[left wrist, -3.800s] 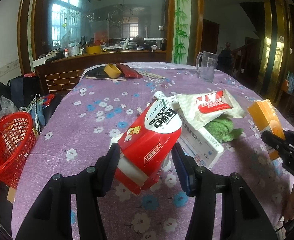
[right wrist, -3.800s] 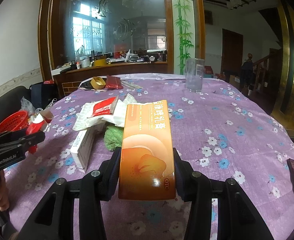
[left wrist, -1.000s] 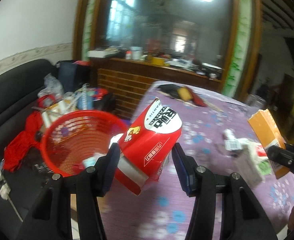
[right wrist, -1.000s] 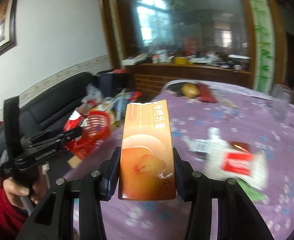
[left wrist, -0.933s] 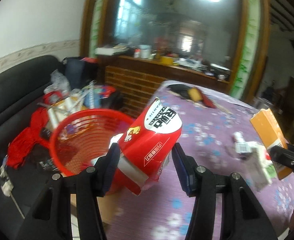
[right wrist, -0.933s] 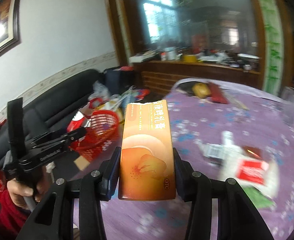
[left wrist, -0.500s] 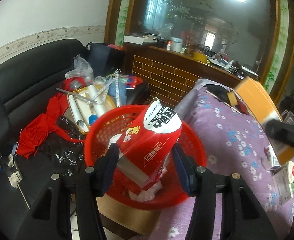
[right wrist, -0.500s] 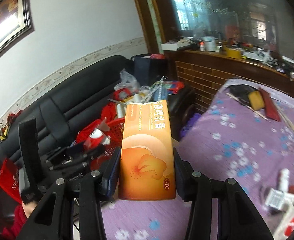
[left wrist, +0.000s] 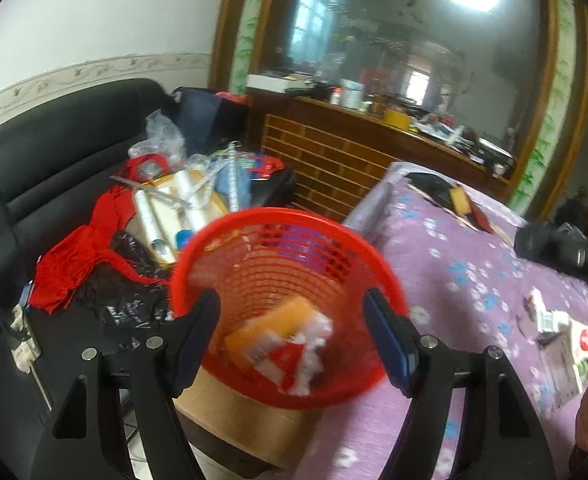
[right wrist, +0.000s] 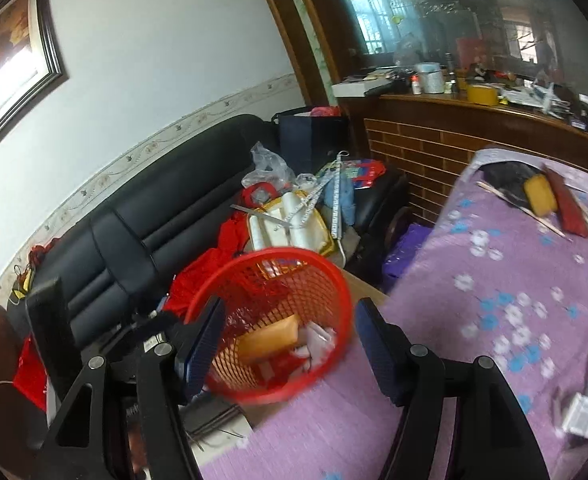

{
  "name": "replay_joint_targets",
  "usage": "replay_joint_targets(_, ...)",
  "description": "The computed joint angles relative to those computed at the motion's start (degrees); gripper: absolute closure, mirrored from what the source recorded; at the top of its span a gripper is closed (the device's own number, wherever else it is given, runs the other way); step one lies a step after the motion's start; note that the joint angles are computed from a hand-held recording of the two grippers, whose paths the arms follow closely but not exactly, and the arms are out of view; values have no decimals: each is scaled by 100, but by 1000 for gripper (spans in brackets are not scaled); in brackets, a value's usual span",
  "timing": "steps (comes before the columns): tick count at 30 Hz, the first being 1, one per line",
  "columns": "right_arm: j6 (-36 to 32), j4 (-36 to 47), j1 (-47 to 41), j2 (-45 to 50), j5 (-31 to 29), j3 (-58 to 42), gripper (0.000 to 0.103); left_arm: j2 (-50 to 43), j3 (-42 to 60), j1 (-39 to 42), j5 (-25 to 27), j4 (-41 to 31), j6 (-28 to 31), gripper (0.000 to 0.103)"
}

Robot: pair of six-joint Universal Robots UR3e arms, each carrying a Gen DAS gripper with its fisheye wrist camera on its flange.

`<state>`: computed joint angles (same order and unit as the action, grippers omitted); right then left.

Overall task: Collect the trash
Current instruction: 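Carry both boxes to the red basket and open both tools, then grasp the white barcode strip box with the left tool while the right tool grasps the white-and-red bag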

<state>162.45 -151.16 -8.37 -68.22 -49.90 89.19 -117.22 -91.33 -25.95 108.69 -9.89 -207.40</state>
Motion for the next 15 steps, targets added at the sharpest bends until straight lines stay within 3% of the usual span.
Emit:
replay_joint_targets(7,-1260,135,-1622,-2122,505,2764,31,-611,1100,-751,39,-503,48,30)
replay_joint_targets(11,-2460,1471,-3150,-3368,1032,3696,31,-1126,2003,-1172,46,-989,-13,30)
replay_joint_targets(15,-3736,3030,-4508,-3997,1311,3772,31,-1808,3254,-1568,-65,-1701,5,30)
